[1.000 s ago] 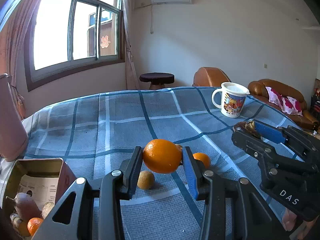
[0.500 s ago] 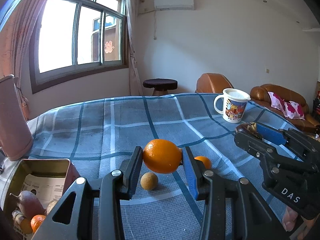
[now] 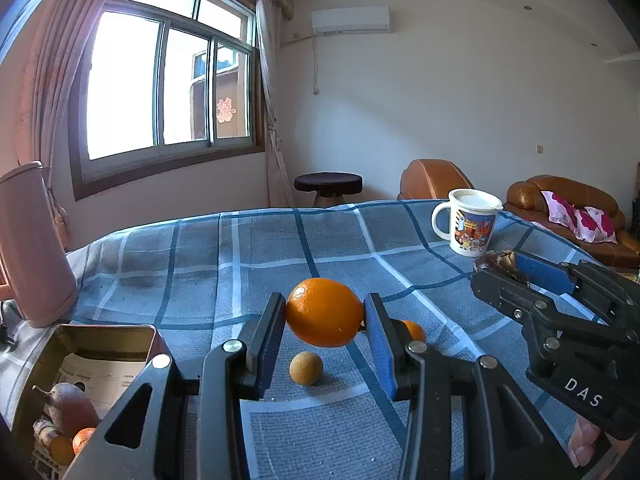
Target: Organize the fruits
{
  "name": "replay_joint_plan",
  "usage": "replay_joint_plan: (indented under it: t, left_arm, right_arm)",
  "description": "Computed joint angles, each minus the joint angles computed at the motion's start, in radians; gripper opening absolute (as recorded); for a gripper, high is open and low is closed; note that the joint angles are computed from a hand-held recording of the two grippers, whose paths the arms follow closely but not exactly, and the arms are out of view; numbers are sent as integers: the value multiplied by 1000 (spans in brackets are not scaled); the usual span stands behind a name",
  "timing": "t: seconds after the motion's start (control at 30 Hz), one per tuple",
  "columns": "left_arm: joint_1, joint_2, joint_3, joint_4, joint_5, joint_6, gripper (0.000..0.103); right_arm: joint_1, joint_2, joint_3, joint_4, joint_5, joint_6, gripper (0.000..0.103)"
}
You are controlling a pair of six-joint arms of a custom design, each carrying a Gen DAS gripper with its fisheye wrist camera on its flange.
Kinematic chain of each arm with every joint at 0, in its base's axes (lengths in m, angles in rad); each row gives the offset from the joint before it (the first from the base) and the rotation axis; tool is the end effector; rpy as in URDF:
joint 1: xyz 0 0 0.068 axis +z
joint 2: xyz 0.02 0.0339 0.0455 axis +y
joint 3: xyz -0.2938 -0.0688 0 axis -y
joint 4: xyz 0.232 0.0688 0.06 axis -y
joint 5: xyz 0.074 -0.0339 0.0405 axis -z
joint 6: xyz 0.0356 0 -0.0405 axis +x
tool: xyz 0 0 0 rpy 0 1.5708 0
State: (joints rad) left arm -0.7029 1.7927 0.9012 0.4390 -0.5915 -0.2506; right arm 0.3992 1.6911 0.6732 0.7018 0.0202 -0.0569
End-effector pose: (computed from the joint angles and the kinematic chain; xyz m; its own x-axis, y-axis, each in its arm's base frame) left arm 0.2953 -0.2242 0.2120 -0.3614 0.0364 -0.9317 0.0665 0.9977 0.0132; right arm 0.3065 0.1285 0.2052 -0.2649 -0.1734 -0.9486 -0.3866 0.9203 -0.0603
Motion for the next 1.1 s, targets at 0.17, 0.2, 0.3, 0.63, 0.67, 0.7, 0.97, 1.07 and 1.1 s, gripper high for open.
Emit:
replay_joint_plan:
  t: [0.17,0.2,0.3,0.63,0.67,0.7,0.97,1.07,1.1]
  left_arm:
    - [-5,-3,-4,5,-7,1,42]
    - [-6,-3,-6,6,-8,0,42]
    - [-7,-8,-12,6,-11,-5,42]
    - [-12,-36,-48,12,-9,-22,42]
    - [-12,-40,-52,12,-8,-24,42]
    - [-13,-43,-56,14,-9,-26,42]
    - [-15,-69,-92,30,-12,-33,42]
    - [-17,-79,-104,34,-13,-36,42]
    - [-16,-81,-108,35,-13,-36,42]
  right_arm:
    - [11,-7,-9,5,8,-4,45]
    - [12,-8,-11,7,8,-4,45]
    - [15,-10,-15,10,11,-4,45]
    - [42,-23,-33,17,30,-10,45]
    - [43,-25,-35,17,30,-11,45]
    - [46,-26,-38,20,32,-12,45]
    - [74,-33,-50,30,49,-24,45]
    - [85,-35,-52,32,56,-29,45]
    - [87,-35,-53,32,57,-31,45]
